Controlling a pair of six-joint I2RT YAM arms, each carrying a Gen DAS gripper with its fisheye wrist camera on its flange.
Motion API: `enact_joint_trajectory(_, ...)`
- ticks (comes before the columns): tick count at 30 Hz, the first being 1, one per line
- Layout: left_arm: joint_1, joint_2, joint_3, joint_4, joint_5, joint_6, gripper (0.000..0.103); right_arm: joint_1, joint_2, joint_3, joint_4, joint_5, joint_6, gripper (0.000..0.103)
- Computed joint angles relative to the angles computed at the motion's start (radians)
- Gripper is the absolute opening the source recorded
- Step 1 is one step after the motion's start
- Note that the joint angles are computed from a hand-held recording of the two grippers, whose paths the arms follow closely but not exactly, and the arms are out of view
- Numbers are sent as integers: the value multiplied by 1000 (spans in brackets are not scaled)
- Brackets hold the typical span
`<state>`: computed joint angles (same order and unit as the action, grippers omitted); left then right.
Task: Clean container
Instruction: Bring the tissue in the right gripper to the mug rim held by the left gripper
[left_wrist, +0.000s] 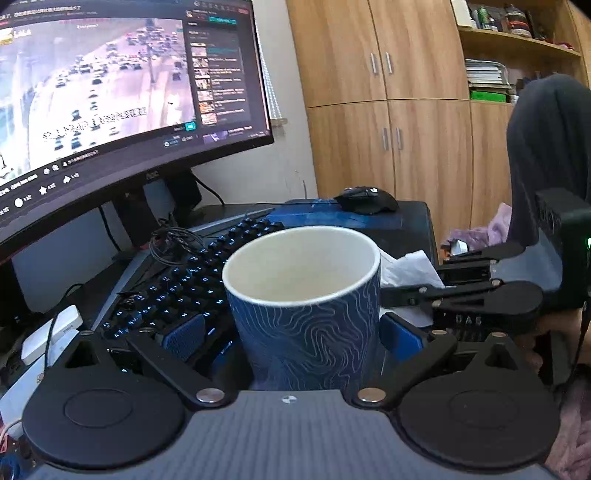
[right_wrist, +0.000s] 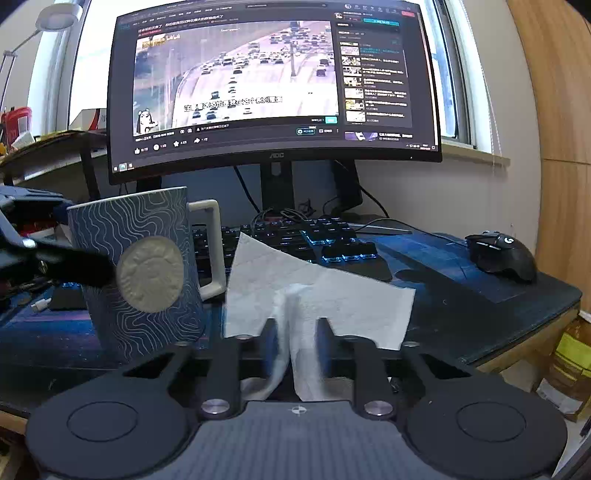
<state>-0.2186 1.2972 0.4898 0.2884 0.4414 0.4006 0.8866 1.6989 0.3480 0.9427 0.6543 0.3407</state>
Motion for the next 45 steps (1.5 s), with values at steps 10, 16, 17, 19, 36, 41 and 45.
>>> enact_joint_trajectory(10, -22, 95, 41, 4, -6, 24, 103, -11, -98, -120, 208, -143, -20, 5)
enact_joint_trajectory(16, -58, 124, 57, -17, -63, 70, 103, -22, -249, -192, 269, -369, 19, 5)
enact_joint_trajectory(17, -53, 123, 56, -17, -54, 71, 103, -26, -262, -194, 272, -413, 29, 5)
enact_joint_trajectory(19, -39, 120, 56, -17, -30, 65, 103, -33, -276, -188, 270, -490, 45, 5)
enact_joint_trajectory(36, 3, 132, 86, -57, 45, 16, 103, -257, 42, -68, 517, -1031, 391, 5)
enact_joint_trajectory(41, 6, 134, 91, -66, 51, 13, 103, -294, 50, -43, 464, -974, 391, 4)
enact_joint_trajectory(45, 7, 136, 91, -66, 53, 17, 103, -243, -47, -55, 360, -856, 306, 4)
